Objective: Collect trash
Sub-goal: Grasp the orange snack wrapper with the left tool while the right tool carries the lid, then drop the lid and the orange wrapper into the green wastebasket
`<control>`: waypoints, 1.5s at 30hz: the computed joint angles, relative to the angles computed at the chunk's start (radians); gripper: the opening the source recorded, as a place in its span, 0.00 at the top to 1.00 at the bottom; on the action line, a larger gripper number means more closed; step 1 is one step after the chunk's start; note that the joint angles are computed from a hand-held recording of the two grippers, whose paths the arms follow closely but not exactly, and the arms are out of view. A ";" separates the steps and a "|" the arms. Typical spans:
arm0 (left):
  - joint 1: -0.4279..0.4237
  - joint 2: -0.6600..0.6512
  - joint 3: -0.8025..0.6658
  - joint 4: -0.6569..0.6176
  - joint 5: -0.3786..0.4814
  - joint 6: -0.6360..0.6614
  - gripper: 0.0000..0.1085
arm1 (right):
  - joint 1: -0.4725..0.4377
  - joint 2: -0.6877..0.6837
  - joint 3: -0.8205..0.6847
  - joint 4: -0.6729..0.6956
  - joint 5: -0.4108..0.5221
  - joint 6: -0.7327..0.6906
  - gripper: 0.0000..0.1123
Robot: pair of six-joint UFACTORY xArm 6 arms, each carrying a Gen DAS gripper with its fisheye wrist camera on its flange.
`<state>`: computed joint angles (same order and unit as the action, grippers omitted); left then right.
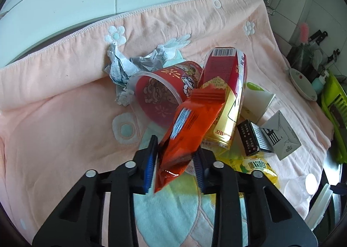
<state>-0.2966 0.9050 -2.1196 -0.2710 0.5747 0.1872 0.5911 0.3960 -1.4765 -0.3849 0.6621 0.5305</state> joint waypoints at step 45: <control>-0.072 -1.380 1.636 0.609 -0.421 -0.841 0.88 | 0.179 -0.404 0.614 -0.018 -0.266 -0.036 0.24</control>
